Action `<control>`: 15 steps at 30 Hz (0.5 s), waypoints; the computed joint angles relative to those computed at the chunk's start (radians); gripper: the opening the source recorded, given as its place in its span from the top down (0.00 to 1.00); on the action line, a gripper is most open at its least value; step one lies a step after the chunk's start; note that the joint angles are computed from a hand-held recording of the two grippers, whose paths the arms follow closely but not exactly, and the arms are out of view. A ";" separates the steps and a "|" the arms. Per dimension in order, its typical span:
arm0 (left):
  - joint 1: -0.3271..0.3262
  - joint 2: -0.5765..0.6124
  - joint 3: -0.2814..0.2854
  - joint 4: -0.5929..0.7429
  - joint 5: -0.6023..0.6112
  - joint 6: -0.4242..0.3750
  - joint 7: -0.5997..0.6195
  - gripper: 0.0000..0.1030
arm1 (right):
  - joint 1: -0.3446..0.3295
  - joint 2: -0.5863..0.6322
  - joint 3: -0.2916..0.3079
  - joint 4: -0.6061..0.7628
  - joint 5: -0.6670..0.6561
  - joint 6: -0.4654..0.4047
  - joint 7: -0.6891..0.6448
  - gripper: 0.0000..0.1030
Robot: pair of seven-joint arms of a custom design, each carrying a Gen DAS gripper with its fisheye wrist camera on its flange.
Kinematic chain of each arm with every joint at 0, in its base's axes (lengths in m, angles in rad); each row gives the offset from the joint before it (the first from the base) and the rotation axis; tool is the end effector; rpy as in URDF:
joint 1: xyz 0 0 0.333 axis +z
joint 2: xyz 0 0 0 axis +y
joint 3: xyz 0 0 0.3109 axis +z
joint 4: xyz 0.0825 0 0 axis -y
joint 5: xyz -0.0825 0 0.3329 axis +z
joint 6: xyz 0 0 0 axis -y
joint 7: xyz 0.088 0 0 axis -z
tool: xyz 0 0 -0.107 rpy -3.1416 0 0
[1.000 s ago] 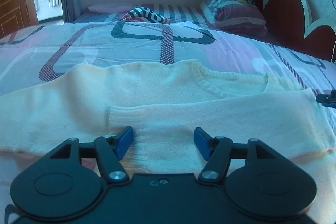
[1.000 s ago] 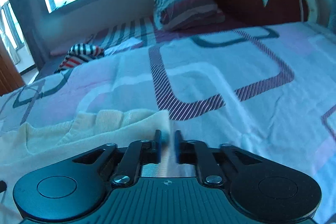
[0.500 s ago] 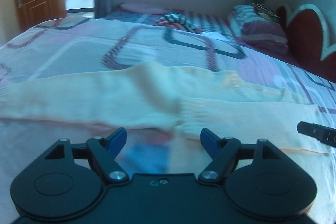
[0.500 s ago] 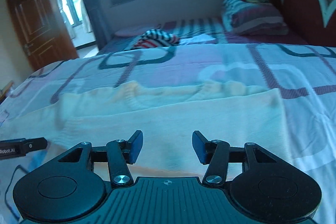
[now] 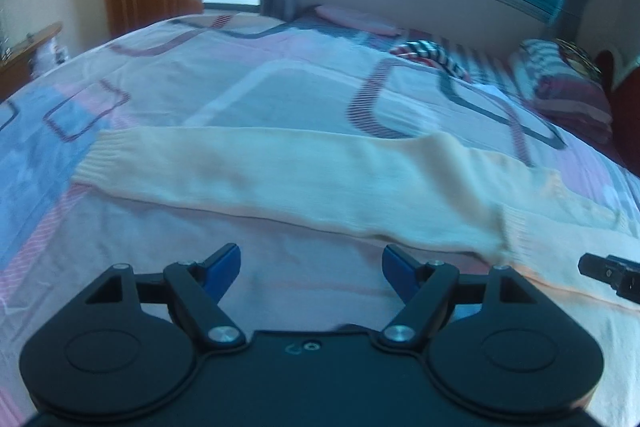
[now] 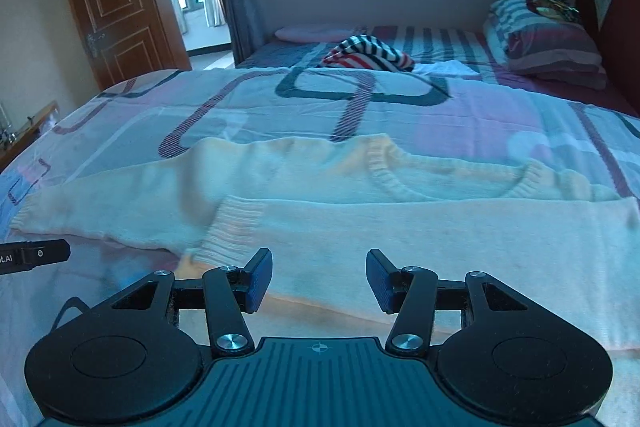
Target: Fold small clothes
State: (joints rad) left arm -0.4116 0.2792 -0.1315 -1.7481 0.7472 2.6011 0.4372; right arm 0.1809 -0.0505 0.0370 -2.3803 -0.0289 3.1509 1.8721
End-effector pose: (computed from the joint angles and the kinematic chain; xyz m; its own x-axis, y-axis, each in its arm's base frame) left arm 0.5363 -0.3295 0.4913 0.0375 -0.9962 0.0793 -0.7273 -0.0816 -0.6814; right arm 0.4908 0.1115 0.4699 0.0294 -0.9803 -0.1953 -0.6987 0.1195 -0.7053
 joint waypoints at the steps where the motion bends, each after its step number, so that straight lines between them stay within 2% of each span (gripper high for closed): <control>1: 0.008 -0.005 0.005 -0.010 -0.008 0.004 -0.008 0.26 | -0.014 0.017 0.013 0.017 -0.049 -0.004 0.044 0.50; 3: 0.029 -0.015 0.012 -0.033 -0.025 0.022 -0.026 0.26 | -0.018 0.048 0.017 0.050 -0.142 -0.012 0.134 0.50; 6: 0.064 -0.027 0.021 -0.066 -0.063 0.051 -0.052 0.26 | 0.009 0.087 -0.015 0.095 -0.276 -0.025 0.267 0.50; 8: 0.091 -0.032 0.026 -0.090 -0.094 0.082 -0.066 0.27 | 0.026 0.106 -0.030 0.112 -0.293 -0.032 0.289 0.50; 12: 0.141 -0.027 0.052 -0.152 -0.147 0.242 -0.127 0.36 | 0.066 0.131 -0.078 0.133 -0.382 -0.042 0.375 0.50; 15: 0.148 -0.005 0.092 -0.167 -0.158 0.362 -0.182 0.36 | 0.088 0.142 -0.109 0.147 -0.456 -0.049 0.447 0.50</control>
